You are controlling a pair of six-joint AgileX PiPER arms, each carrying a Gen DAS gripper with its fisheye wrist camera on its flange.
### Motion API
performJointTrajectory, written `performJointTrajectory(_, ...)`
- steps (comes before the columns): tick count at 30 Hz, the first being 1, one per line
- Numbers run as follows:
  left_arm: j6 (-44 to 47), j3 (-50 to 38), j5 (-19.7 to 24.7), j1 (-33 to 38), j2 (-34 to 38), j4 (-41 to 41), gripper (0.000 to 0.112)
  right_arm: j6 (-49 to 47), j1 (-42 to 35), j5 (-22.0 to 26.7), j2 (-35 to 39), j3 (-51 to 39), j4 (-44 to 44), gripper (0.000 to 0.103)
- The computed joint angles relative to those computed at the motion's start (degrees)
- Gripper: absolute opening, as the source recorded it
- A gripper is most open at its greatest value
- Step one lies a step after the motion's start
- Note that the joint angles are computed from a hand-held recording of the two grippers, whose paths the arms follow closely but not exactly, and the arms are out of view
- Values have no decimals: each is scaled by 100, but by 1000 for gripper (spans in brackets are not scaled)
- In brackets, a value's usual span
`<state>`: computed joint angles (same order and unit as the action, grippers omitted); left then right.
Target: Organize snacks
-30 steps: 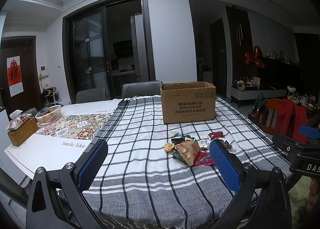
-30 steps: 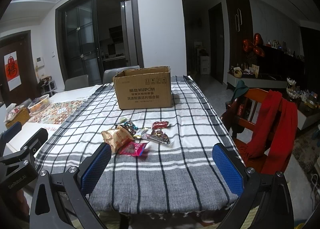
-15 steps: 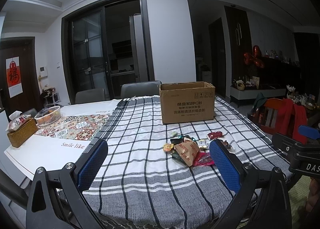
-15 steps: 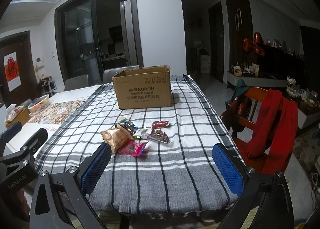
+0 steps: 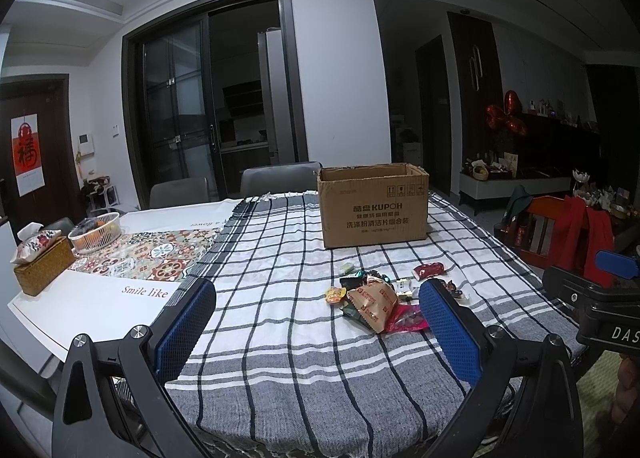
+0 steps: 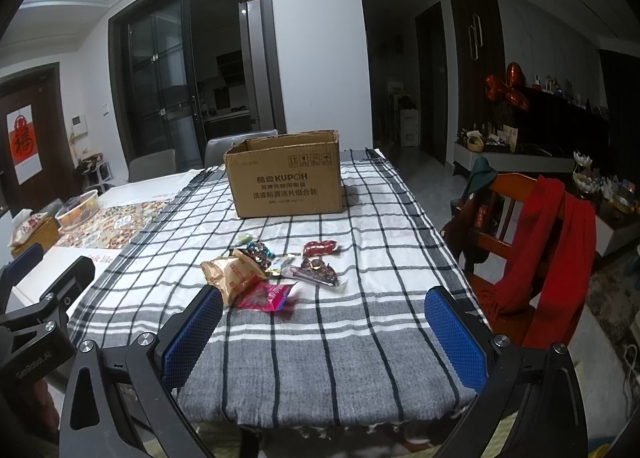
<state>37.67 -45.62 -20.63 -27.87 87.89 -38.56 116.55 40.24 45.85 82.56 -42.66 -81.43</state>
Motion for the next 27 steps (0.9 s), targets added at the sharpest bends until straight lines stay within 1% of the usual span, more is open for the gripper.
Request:
performJointTrajectory(5, 21, -29, 9, -16, 36, -35, 103, -151, 18, 11, -5, -95, 126, 102)
performJointTrajectory(8, -87, -44, 63, 31, 66, 75, 103, -272, 90, 30, -39, -124, 263, 102)
performJointTrajectory(10, -330, -29, 110, 126, 87, 348, 103, -293, 52, -35, -10, -128, 271, 102)
performJointTrajectory(11, -352, -47, 140, 148, 107, 381, 103, -283, 10, -89, 79, -187, 247, 102)
performJointTrajectory(12, -401, -70, 173, 179, 134, 445, 103, -60, -121, -277, 201, -117, 36, 102)
performJointTrajectory(16, -581, -257, 382, 303, 325, 671, 103, -94, -280, -551, 374, -216, -42, 102)
performJointTrajectory(17, -749, -321, 454, 351, 391, 866, 103, -108, -348, -618, 430, -249, -97, 102)
performJointTrajectory(19, -847, -498, 595, 422, 562, 1003, 103, -130, -436, -699, 570, -339, -196, 102)
performJointTrajectory(23, -1109, -885, 842, 540, 919, 1409, 103, -276, -691, -1033, 869, -594, -309, 102)
performJointTrajectory(27, -1114, -1401, 1174, 629, 1336, 1685, 94, -490, -963, -1399, 1168, -901, -383, 100)
